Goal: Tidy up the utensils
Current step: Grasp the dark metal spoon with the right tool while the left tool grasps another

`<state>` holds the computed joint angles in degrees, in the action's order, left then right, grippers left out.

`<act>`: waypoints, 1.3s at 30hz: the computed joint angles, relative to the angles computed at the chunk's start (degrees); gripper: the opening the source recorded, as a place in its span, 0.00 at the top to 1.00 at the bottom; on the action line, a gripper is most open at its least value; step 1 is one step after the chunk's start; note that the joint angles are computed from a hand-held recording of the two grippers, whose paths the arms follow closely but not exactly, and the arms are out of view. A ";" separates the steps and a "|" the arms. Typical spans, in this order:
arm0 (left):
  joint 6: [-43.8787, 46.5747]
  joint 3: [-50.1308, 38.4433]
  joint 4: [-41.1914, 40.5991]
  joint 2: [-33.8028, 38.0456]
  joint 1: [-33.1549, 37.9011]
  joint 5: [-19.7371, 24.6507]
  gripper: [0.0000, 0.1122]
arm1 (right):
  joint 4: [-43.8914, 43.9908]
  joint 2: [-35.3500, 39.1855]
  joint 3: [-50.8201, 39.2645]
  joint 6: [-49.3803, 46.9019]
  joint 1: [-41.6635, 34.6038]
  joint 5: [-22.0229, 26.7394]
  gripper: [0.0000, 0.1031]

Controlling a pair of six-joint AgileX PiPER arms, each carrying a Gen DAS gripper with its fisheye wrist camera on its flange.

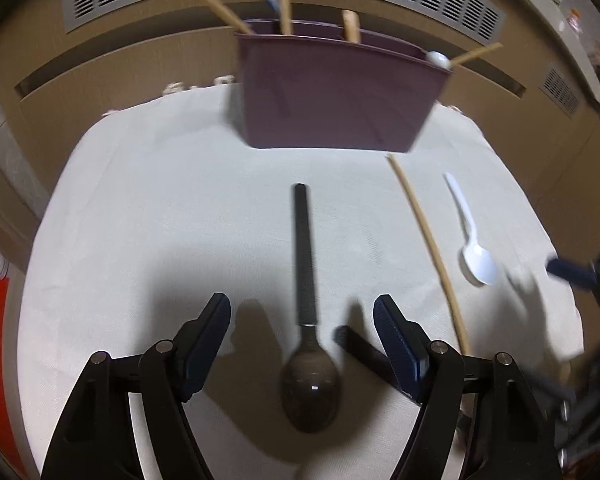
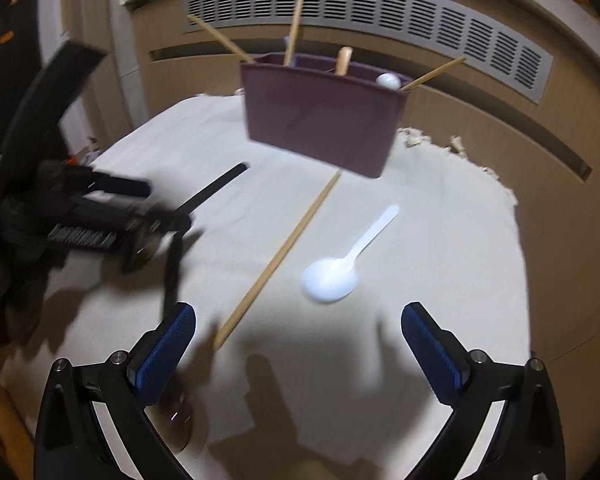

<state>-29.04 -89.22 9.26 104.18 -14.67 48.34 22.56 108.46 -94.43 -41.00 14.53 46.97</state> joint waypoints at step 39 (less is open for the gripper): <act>11.81 -18.84 -6.75 10.31 3.08 11.77 0.61 | 2.35 2.80 -8.36 1.58 -3.49 8.04 0.89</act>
